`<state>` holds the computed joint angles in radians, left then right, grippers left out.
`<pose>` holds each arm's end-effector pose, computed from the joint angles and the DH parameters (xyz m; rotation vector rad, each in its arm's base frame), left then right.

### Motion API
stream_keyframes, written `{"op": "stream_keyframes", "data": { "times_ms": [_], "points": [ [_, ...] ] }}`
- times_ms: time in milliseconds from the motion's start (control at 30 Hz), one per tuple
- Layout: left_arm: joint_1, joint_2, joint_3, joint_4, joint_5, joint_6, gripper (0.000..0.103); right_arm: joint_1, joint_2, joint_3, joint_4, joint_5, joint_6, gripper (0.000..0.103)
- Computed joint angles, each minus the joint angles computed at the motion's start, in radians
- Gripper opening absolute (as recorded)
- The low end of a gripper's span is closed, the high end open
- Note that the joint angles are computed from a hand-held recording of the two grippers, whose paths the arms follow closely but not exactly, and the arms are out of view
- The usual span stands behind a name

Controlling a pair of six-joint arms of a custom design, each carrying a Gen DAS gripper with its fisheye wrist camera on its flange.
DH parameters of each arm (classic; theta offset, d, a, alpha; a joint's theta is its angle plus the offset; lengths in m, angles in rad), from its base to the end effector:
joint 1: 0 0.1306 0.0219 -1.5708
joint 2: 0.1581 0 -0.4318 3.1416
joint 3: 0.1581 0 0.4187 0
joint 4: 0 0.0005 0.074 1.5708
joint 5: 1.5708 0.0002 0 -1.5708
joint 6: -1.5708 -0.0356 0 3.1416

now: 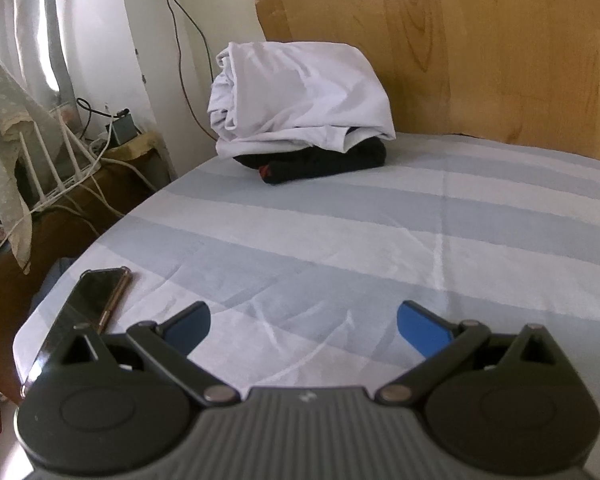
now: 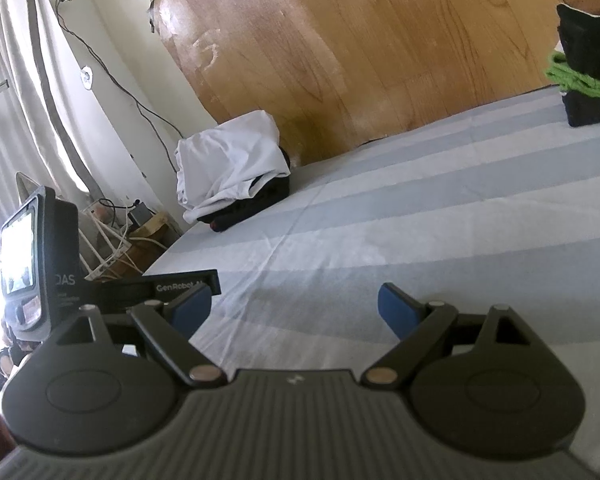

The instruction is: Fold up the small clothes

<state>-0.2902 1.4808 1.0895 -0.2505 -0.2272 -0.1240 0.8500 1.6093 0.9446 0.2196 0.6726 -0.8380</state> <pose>0.5055 -0.1431 0.3365 0.3285 2.1733 0.1582 0.3653 0.3814 0.2518 0.4066 1.8976 0.4533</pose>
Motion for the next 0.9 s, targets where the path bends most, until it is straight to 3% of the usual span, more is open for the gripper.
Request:
{"op": "stream_keyframes", "data": {
  "times_ms": [300, 600, 900],
  "points": [
    [-0.001, -0.009, -0.007, 0.047, -0.026, -0.013, 0.103, -0.003, 0.001, 0.001, 0.006, -0.005, 0.002, 0.092],
    [0.010, -0.003, 0.017, 0.007, -0.029, -0.007, 0.103, -0.005, 0.001, 0.002, 0.009, -0.017, 0.010, 0.092],
    [0.018, -0.028, -0.002, 0.075, -0.023, -0.017, 0.103, -0.003, -0.004, -0.009, 0.027, -0.016, 0.008, 0.092]
  ]
}}
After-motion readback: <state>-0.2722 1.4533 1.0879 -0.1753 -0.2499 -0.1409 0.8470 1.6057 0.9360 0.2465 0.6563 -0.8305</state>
